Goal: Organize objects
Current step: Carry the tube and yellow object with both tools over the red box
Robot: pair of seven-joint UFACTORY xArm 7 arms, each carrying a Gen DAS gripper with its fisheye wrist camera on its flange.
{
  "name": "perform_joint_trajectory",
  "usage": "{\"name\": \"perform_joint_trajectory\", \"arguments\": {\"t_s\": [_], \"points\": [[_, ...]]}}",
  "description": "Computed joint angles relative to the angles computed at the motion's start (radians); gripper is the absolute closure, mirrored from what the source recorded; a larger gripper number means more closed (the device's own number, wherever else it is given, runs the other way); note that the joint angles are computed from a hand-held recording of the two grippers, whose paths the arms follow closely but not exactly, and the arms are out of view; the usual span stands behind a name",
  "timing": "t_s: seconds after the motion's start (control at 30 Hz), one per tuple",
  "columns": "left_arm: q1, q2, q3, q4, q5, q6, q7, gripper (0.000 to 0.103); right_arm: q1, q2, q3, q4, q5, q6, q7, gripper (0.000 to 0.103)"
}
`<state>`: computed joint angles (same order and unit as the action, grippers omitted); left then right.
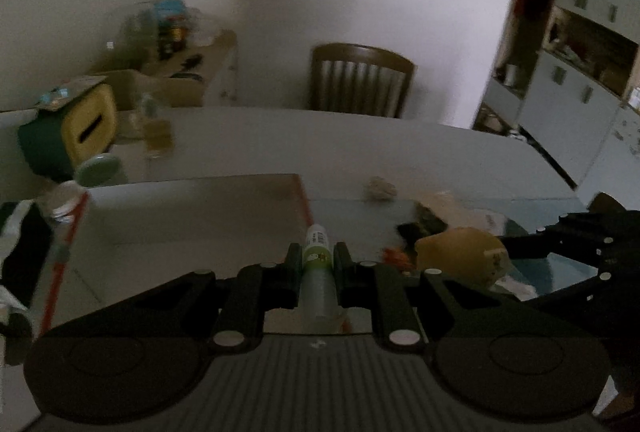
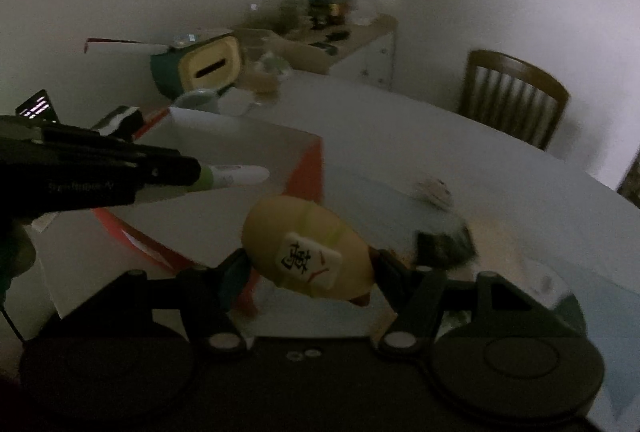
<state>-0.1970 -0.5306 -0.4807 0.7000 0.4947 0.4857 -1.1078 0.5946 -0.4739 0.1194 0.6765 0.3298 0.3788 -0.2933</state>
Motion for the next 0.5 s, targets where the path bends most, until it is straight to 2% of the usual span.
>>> {"name": "perform_joint_trajectory", "arguments": {"t_s": [0.1, 0.27, 0.5], "points": [[-0.008, -0.032, 0.039, -0.032, -0.019, 0.016, 0.027, 0.088, 0.031, 0.084, 0.005, 0.062, 0.016, -0.019, -0.029, 0.036], [0.029, -0.061, 0.056, -0.074, -0.018, 0.031, 0.046, 0.088, 0.046, 0.222, 0.035, 0.163, 0.048, -0.035, -0.063, 0.036], [0.118, -0.023, 0.066, -0.110, 0.036, -0.010, 0.044, 0.088, 0.008, 0.401, 0.113, 0.290, -0.002, -0.054, -0.047, 0.036]]}}
